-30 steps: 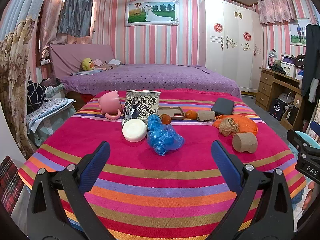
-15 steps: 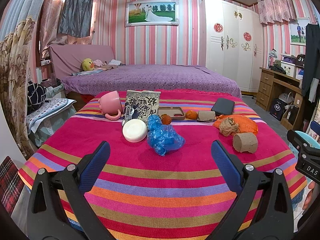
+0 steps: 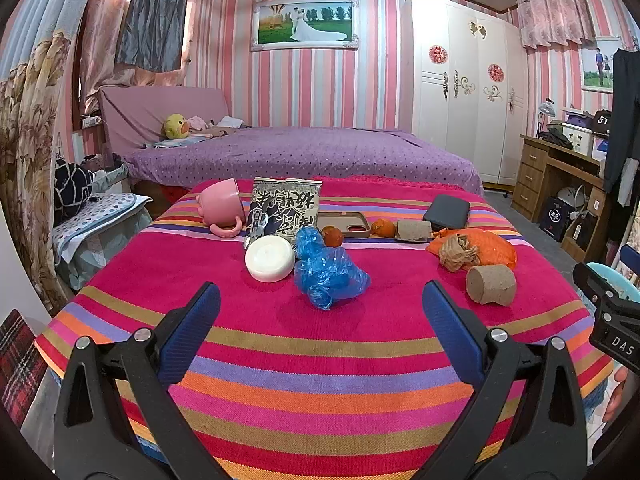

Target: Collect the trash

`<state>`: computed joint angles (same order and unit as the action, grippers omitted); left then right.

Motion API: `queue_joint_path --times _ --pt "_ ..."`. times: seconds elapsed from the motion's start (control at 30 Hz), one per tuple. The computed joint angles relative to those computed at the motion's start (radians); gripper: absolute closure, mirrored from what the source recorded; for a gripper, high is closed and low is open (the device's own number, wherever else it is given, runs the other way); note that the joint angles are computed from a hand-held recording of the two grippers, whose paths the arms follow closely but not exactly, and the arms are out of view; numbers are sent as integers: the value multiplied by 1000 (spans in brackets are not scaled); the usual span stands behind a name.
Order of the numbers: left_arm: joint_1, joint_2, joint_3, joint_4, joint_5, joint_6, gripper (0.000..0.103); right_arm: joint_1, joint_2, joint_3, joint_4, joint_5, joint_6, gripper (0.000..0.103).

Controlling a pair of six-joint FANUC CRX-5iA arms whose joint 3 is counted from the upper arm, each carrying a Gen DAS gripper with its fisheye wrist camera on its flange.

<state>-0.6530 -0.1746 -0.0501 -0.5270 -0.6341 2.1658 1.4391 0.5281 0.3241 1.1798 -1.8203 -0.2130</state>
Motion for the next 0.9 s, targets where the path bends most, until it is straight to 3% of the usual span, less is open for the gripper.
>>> queue_joint_path --times 0.9 --pt "-12 8 9 -10 -8 -1 6 -3 7 -4 -5 5 -12 4"
